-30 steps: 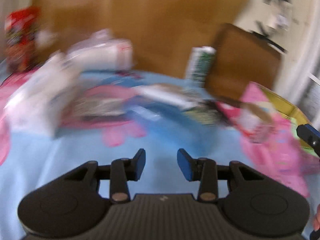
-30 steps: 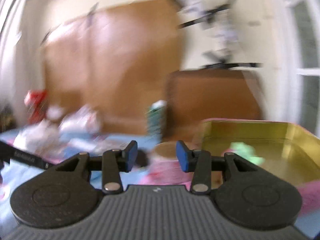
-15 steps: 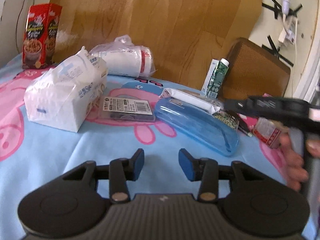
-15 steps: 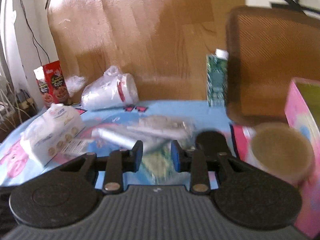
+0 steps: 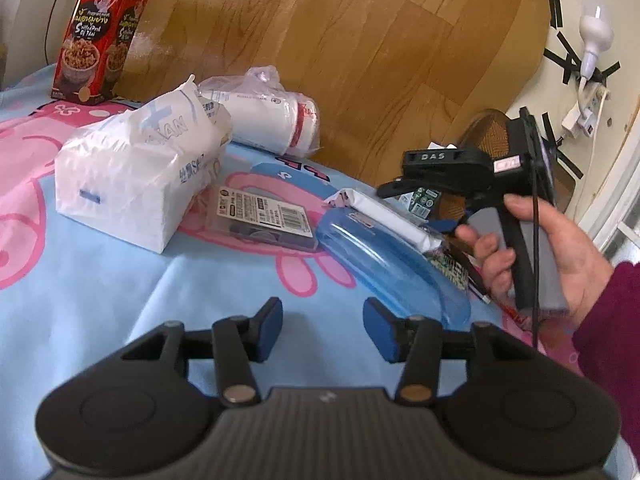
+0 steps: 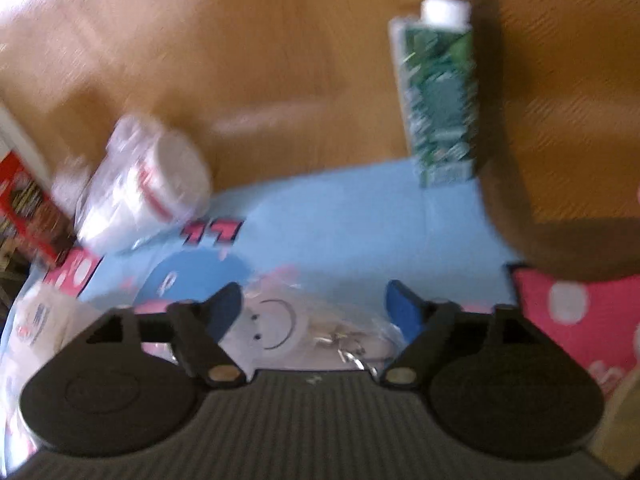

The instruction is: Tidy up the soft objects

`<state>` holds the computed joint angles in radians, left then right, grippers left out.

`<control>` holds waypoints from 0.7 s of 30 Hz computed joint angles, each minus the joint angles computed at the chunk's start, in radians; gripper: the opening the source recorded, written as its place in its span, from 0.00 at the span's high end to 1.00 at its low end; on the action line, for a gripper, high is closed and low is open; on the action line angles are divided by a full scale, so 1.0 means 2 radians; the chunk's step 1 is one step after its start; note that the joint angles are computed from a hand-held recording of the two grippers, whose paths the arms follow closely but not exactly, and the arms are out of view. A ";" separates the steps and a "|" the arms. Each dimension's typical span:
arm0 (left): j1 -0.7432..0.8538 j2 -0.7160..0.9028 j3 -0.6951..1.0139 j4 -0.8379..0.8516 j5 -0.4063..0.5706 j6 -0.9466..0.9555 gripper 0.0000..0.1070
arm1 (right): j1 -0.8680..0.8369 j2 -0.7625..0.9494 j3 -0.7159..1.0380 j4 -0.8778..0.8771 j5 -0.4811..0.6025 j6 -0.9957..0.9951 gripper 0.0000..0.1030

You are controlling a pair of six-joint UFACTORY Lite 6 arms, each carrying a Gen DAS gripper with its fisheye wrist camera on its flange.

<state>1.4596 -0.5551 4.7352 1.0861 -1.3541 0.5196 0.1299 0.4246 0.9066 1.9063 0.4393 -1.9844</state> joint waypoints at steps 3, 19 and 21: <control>-0.002 -0.001 0.001 0.003 -0.001 -0.005 0.55 | 0.016 -0.010 -0.037 0.078 0.013 -0.100 0.08; -0.004 -0.004 -0.006 0.001 -0.007 -0.006 0.50 | -0.045 0.001 -0.013 -0.188 0.136 0.082 0.05; -0.003 -0.005 -0.007 0.001 -0.006 -0.004 0.50 | -0.050 0.000 -0.018 -0.182 0.150 0.071 0.08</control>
